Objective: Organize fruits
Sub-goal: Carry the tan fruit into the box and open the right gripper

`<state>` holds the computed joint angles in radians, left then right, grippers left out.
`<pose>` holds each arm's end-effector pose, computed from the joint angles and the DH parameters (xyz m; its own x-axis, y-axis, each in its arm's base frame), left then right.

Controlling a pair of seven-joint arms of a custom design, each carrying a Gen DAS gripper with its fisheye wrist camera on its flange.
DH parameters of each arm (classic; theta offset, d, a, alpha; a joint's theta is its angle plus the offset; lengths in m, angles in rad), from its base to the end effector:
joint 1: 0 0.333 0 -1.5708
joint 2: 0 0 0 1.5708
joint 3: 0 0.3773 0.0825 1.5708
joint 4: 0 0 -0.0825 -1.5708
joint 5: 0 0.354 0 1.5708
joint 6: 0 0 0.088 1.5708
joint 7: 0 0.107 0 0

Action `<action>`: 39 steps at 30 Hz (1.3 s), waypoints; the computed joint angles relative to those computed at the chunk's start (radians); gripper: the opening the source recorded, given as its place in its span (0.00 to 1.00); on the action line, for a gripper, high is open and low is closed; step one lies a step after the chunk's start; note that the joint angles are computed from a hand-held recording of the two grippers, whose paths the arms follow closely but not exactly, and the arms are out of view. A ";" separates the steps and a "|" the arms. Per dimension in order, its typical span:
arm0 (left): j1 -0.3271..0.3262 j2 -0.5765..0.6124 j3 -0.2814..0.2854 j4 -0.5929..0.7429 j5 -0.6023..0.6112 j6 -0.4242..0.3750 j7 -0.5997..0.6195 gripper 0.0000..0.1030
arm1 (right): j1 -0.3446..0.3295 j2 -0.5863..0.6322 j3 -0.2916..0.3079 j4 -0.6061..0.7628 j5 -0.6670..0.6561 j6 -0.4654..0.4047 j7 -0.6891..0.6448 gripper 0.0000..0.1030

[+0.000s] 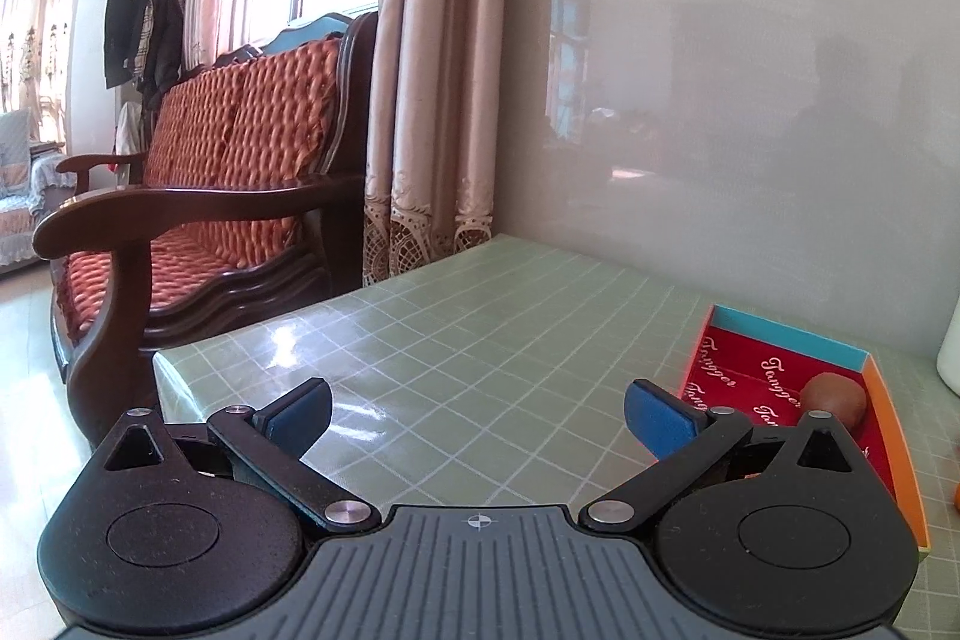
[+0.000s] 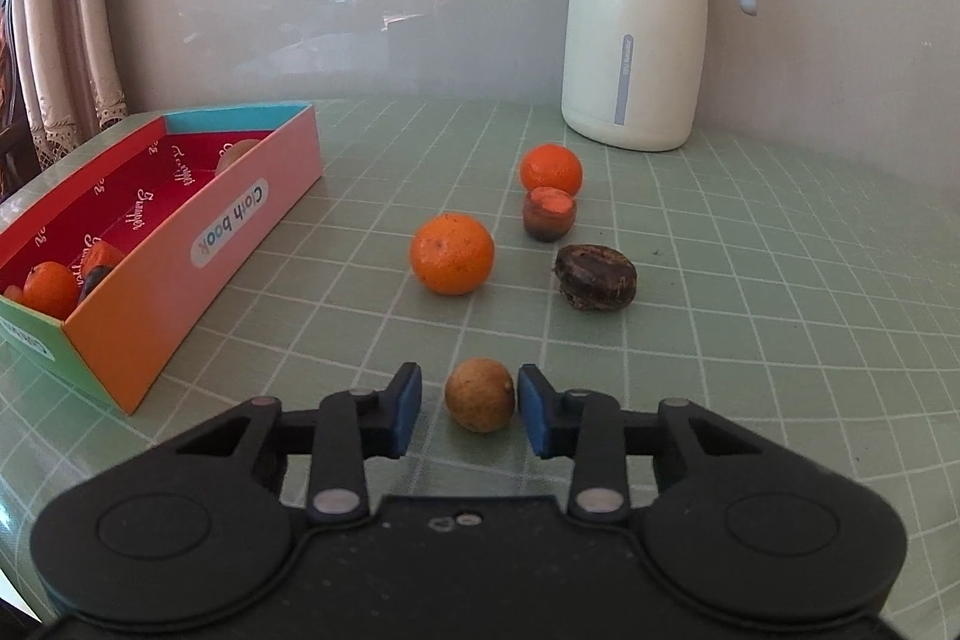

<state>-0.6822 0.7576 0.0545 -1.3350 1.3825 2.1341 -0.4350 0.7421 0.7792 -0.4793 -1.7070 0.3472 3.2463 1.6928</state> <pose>0.6468 -0.4328 0.3750 0.4946 -0.8682 0.0411 -0.3044 -0.2173 -0.9274 0.6956 0.2512 0.3473 0.0488 -0.9988 0.0000 -0.6372 -0.0311 -0.7701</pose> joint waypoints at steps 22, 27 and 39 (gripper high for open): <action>0.030 -0.057 -0.018 -0.104 -0.011 -0.006 -0.060 1.00 | -0.162 0.007 0.294 0.103 0.061 0.183 -0.203 0.22; 0.043 -0.088 -0.031 -0.161 -0.001 -0.037 -0.084 1.00 | -0.204 0.043 0.392 0.194 0.045 0.169 -0.267 0.22; 0.083 -0.128 -0.068 -0.236 0.019 -0.070 -0.128 1.00 | -0.184 0.140 0.417 0.393 0.013 0.066 -0.307 0.22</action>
<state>-0.5988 0.6298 -0.0135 -1.5708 1.4011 2.0640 -0.5627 0.5581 0.9192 -0.0620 -1.3139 0.3600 3.3124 1.3856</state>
